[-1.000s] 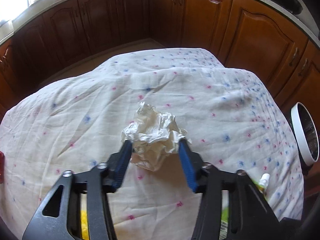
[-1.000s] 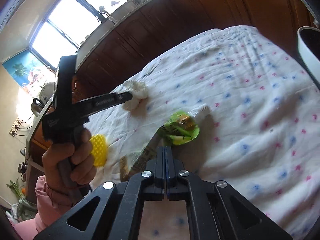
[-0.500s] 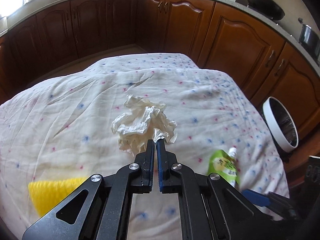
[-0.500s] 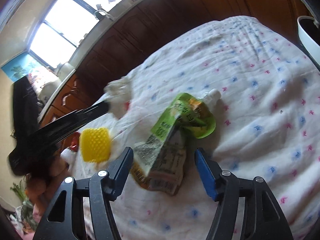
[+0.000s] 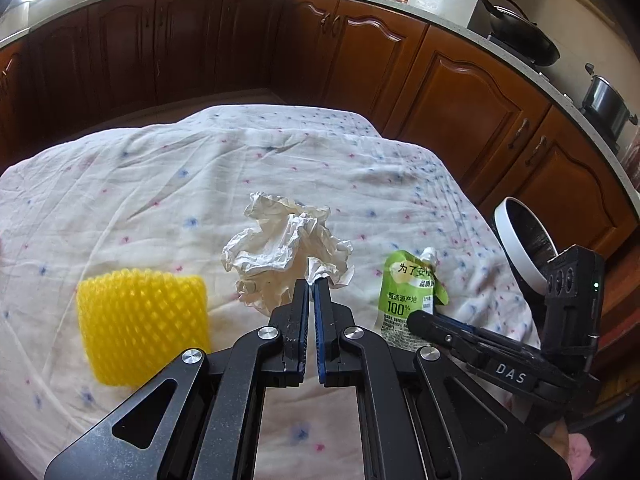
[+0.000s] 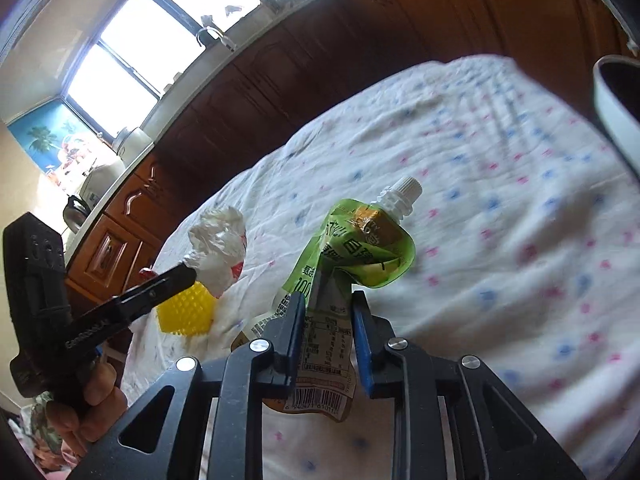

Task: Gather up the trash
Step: 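Carry the tissue and green pouch over the bin and open both tools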

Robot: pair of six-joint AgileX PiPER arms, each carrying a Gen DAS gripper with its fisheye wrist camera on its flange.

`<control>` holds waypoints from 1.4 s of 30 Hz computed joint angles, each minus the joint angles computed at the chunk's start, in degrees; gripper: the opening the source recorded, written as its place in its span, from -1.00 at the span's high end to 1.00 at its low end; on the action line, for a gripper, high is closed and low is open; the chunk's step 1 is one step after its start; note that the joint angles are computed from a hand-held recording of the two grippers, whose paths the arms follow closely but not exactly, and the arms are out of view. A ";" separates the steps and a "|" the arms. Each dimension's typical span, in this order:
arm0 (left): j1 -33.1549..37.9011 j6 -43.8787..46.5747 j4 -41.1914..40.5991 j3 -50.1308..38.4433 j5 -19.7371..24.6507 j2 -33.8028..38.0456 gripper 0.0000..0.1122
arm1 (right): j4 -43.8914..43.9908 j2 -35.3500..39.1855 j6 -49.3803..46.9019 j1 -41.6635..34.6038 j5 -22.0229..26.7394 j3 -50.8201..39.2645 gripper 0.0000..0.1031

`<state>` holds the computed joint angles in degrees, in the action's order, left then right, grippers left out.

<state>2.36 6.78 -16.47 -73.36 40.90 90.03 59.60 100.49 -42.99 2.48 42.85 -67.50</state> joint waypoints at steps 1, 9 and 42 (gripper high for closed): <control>-0.44 -0.04 -0.12 0.10 0.01 -0.06 0.95 | -0.01 -1.05 -0.62 -1.29 0.09 0.62 0.55; -8.56 -1.89 -0.10 0.31 -1.29 0.75 0.95 | -0.42 -6.33 -5.44 -12.49 1.23 2.80 0.55; -34.07 -14.78 12.28 -37.09 9.33 23.57 0.95 | -2.68 -1.79 -11.89 -34.95 5.96 -7.30 0.55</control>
<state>-31.71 -8.00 -4.20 -110.45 50.22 113.60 56.93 98.70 -54.88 -32.47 48.81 -74.81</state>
